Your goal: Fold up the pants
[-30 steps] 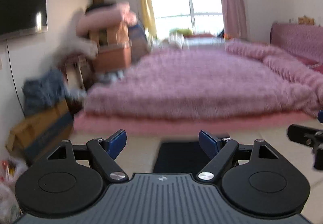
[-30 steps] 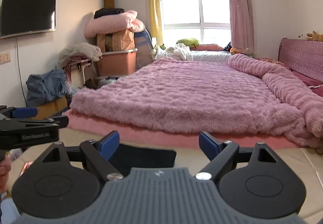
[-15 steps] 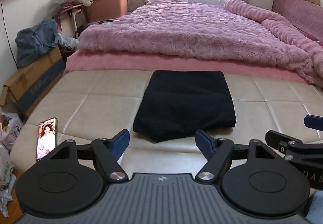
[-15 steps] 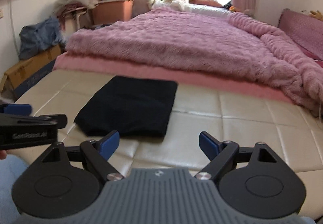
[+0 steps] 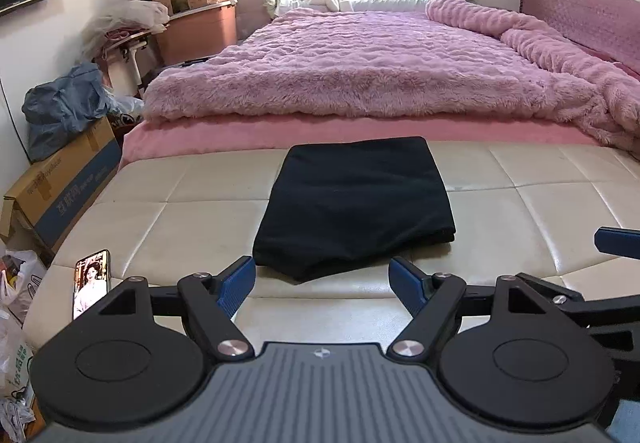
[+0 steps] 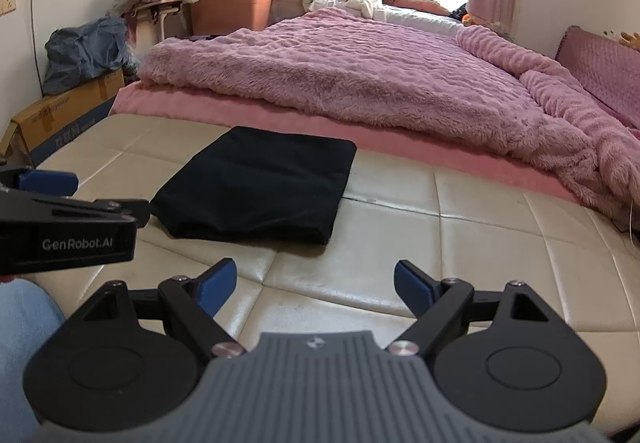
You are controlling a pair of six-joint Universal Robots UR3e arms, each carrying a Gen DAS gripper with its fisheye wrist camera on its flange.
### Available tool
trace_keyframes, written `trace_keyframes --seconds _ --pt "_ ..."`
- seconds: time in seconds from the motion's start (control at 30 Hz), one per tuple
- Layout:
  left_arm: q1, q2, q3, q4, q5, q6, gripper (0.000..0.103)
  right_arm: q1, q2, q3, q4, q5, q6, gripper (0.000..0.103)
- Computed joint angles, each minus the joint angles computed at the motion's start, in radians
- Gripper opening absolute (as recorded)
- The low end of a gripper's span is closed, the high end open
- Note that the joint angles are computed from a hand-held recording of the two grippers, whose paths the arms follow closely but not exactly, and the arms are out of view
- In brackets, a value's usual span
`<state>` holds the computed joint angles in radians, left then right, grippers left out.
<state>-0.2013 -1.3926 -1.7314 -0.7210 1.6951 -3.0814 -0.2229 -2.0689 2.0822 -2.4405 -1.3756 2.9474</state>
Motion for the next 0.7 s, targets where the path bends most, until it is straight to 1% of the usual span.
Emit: trace_keyframes --seconds 0.27,0.7 --pt "-0.006 0.005 -0.004 -0.005 -0.006 0.009 0.089 -0.033 -0.020 -0.010 0.042 0.036 0.020 0.082" --pt "-0.008 0.010 -0.009 0.012 -0.005 0.019 0.089 -0.023 -0.036 -0.004 0.024 0.023 0.016 0.082"
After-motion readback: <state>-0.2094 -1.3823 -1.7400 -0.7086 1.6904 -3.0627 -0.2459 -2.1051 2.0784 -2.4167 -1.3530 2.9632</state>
